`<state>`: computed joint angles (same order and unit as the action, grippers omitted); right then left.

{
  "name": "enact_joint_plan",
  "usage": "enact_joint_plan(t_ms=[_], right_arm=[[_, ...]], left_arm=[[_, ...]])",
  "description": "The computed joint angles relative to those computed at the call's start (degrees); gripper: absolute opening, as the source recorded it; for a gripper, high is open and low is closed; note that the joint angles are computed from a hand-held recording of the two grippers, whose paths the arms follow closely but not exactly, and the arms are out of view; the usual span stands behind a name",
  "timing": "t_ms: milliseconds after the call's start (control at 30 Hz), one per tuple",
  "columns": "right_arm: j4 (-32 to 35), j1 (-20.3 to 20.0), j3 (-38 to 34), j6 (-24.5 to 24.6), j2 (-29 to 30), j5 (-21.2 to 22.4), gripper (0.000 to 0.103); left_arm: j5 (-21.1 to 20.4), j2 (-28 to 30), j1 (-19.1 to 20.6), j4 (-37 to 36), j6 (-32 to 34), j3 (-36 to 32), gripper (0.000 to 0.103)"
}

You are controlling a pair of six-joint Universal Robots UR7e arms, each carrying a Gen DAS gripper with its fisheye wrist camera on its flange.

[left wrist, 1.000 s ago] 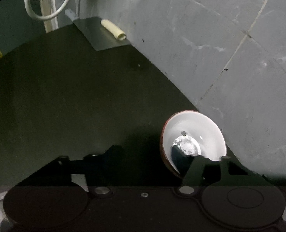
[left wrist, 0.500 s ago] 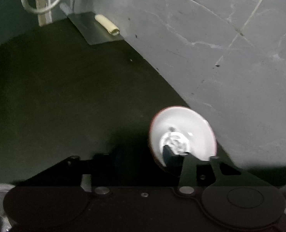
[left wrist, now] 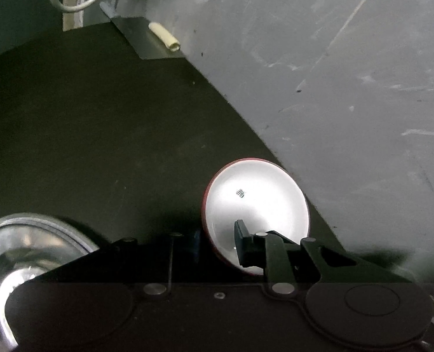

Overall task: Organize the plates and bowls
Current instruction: 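Lift the second white bowl with the left tool toward the bowl stack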

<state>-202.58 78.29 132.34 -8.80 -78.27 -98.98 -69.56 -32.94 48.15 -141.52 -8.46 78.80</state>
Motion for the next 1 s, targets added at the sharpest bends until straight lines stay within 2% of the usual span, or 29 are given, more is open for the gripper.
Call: enact_joint_plan(t_ms=[367, 533, 667, 833, 1000], right_arm=[[-3.31, 8.38, 4.71, -2.30, -4.56, -5.56, 0.031], [0.20, 12.96, 5.82, -2.59, -6.44, -6.63, 0.031], [0.35, 17.67, 6.59, -3.85, -6.79, -8.44, 0.031], [-1.13, 24.77, 6.91, -4.43, -4.35, -14.33, 0.031], [0.74, 29.69, 7.71, -1.80, -3.13, -18.58, 0.031]], left_arm=[[-2.92, -10.54, -1.88, -11.87, 1.74, 12.94, 0.024], [-1.83, -17.10, -2.78, -20.42, -0.34, 22.07, 0.023], [-0.51, -22.23, -3.64, -27.01, -0.16, 29.11, 0.023], [-0.87, -27.47, -3.58, -29.87, -0.38, 34.82, 0.023], [-0.02, -31.83, -3.78, -29.28, -0.72, 39.35, 0.023]])
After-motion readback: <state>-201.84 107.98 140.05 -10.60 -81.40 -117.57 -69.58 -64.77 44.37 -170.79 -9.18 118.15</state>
